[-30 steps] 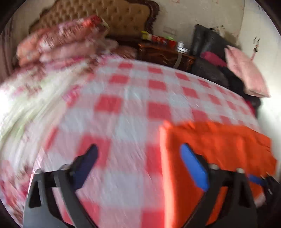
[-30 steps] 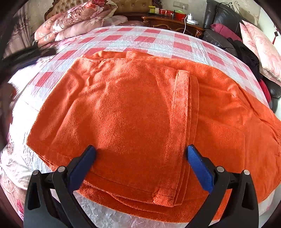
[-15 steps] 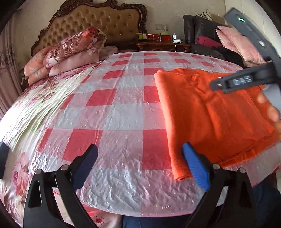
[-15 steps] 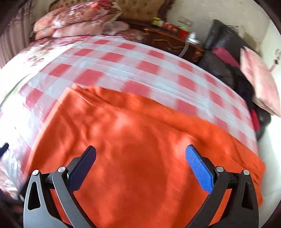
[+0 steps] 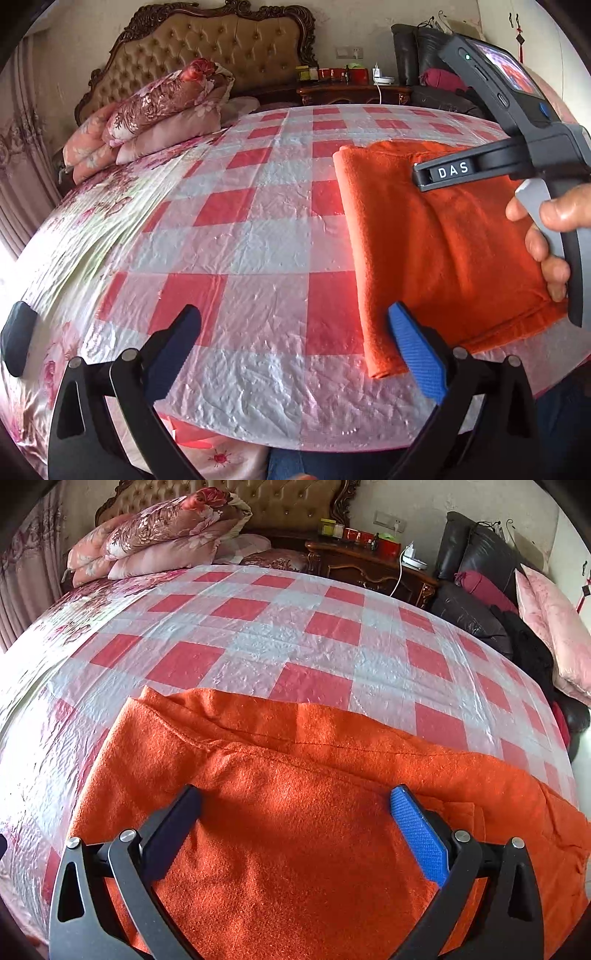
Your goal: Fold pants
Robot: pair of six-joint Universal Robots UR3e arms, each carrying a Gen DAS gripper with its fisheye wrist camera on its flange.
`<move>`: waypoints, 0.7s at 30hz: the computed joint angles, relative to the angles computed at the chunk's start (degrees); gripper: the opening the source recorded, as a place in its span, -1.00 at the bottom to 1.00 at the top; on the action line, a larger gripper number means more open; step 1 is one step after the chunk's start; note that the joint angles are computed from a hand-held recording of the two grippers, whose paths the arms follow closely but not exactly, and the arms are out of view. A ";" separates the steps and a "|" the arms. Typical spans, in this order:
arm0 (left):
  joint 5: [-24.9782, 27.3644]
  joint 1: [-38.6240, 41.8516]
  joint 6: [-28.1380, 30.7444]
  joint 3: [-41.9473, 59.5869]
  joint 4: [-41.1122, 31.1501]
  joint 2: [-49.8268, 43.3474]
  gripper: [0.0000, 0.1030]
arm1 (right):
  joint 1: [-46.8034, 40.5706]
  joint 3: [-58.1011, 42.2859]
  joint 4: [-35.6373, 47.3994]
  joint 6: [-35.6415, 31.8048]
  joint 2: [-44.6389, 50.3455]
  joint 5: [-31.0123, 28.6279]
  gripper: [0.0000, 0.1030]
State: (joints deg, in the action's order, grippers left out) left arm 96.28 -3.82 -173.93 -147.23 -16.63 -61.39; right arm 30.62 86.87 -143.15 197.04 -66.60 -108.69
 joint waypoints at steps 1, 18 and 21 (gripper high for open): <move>0.19 -0.72 -0.88 0.46 -0.01 0.90 0.96 | -0.17 0.23 -0.22 -0.03 -0.08 0.30 0.91; -6.11 4.75 4.73 12.23 -7.57 -12.29 0.97 | -1.84 1.59 -1.32 -0.17 -0.83 3.40 0.92; -8.49 7.54 5.94 15.30 -9.62 -12.01 0.76 | -1.94 1.61 -1.43 -0.25 -0.80 3.50 0.92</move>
